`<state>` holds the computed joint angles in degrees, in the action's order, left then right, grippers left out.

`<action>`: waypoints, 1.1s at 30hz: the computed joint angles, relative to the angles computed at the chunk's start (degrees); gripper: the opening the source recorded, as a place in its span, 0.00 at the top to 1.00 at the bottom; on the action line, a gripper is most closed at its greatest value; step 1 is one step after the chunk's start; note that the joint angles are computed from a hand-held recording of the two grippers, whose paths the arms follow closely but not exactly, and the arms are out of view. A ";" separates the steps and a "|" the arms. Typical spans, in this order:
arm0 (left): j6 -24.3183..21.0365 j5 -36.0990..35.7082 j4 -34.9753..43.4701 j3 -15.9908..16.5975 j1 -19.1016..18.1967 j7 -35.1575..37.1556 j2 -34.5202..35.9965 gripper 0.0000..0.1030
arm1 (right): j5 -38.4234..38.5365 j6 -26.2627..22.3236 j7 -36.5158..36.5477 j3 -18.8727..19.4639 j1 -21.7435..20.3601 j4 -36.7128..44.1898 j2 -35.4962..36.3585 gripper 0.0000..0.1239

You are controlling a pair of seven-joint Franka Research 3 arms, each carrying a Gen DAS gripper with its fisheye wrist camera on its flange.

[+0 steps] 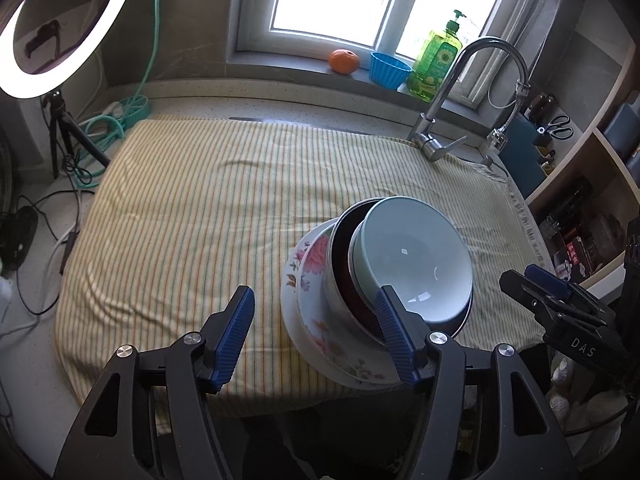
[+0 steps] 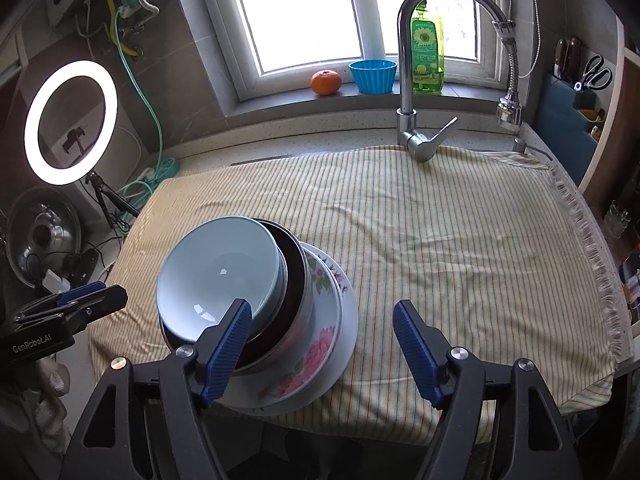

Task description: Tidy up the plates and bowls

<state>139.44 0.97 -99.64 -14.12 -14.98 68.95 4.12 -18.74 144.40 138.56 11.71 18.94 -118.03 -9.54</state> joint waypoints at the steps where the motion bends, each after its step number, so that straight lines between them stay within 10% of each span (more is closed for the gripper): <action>1: -0.07 0.44 -0.03 0.01 -0.07 -0.37 -0.06 0.39 | -0.10 0.07 -0.23 -0.04 0.00 -0.07 -0.07 0.44; 33: -3.31 4.36 2.83 -0.14 -0.84 -3.69 1.33 0.39 | 3.31 3.00 -2.32 -0.60 -0.42 -0.56 0.34 0.43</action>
<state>136.14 5.33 -96.80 -14.26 -15.82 65.27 5.45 -15.43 147.41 136.25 11.11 18.52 -118.59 -9.20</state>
